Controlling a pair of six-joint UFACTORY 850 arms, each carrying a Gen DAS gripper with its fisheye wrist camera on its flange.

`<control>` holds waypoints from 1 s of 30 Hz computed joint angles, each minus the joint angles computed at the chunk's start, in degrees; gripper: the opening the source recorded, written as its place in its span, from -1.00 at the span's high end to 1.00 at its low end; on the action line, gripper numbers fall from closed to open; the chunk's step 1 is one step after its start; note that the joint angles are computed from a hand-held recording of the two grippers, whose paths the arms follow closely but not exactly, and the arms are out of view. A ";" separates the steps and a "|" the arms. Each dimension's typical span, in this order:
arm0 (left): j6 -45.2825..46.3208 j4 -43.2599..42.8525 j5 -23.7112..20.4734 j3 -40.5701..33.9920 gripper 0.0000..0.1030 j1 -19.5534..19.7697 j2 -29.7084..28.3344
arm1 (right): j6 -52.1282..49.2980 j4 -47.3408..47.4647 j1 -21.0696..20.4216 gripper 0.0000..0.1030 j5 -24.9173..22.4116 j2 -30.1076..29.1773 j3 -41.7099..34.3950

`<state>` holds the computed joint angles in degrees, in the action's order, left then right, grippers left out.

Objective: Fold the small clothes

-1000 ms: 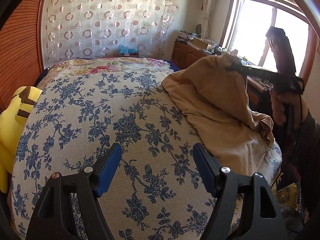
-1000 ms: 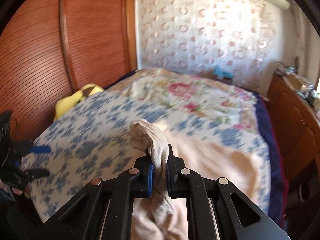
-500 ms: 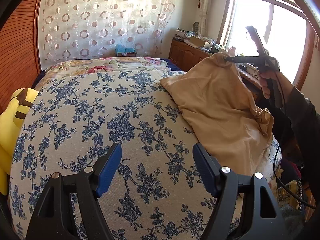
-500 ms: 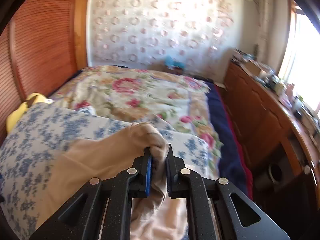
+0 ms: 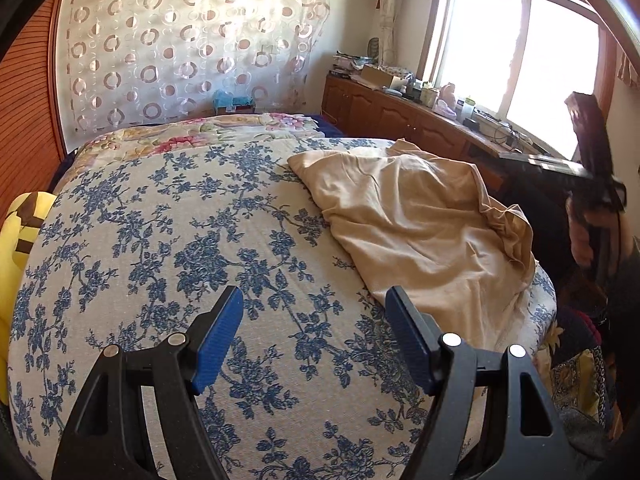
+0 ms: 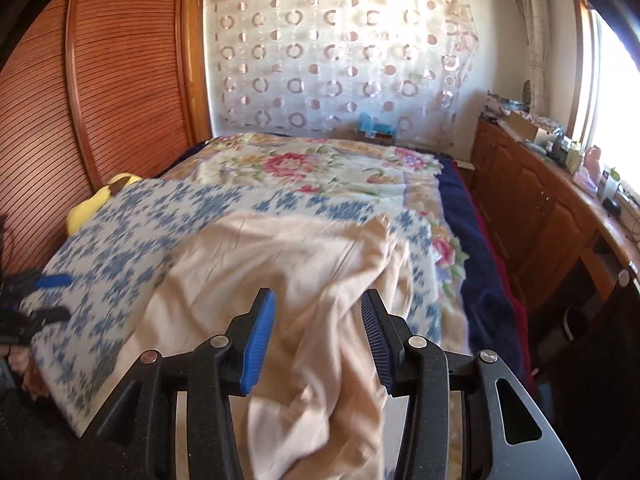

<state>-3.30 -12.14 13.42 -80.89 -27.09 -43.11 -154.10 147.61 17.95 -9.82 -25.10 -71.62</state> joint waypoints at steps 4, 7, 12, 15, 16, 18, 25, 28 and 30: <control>2.89 -1.66 -1.34 -2.30 -0.44 -0.65 -0.99 | 4.25 -3.61 -0.26 0.10 -2.52 2.14 5.02; 3.62 -1.31 -2.28 -4.21 -0.44 -1.32 -1.87 | 3.77 -3.42 -0.62 0.10 -2.97 2.24 6.12; 6.77 -2.80 -3.79 -7.00 -0.44 -2.62 -3.52 | -3.91 2.98 -0.46 0.10 -1.54 3.40 7.86; 8.93 -4.29 -4.84 -8.18 -0.44 -3.18 -4.28 | -3.01 1.44 -0.61 0.51 -1.56 3.03 7.91; 9.70 -4.85 -5.16 -8.48 -0.44 -3.34 -4.48 | -1.01 -0.78 -0.89 0.80 -2.36 3.31 8.30; 10.51 -5.49 -5.73 -8.99 -0.44 -3.60 -4.83 | 2.48 -4.71 -1.64 0.92 -4.61 4.35 9.58; 7.43 -2.07 -6.03 -8.95 -0.44 -4.31 -4.96 | -1.80 1.51 -4.76 0.93 -8.92 9.42 16.49; 6.96 -1.47 -6.55 -9.39 -0.44 -4.51 -5.36 | -4.51 4.35 -5.83 0.94 -8.65 11.04 18.86; 7.32 -1.85 -7.00 -9.82 -0.44 -4.61 -5.71 | -9.35 9.72 -5.60 0.94 -7.71 10.85 19.29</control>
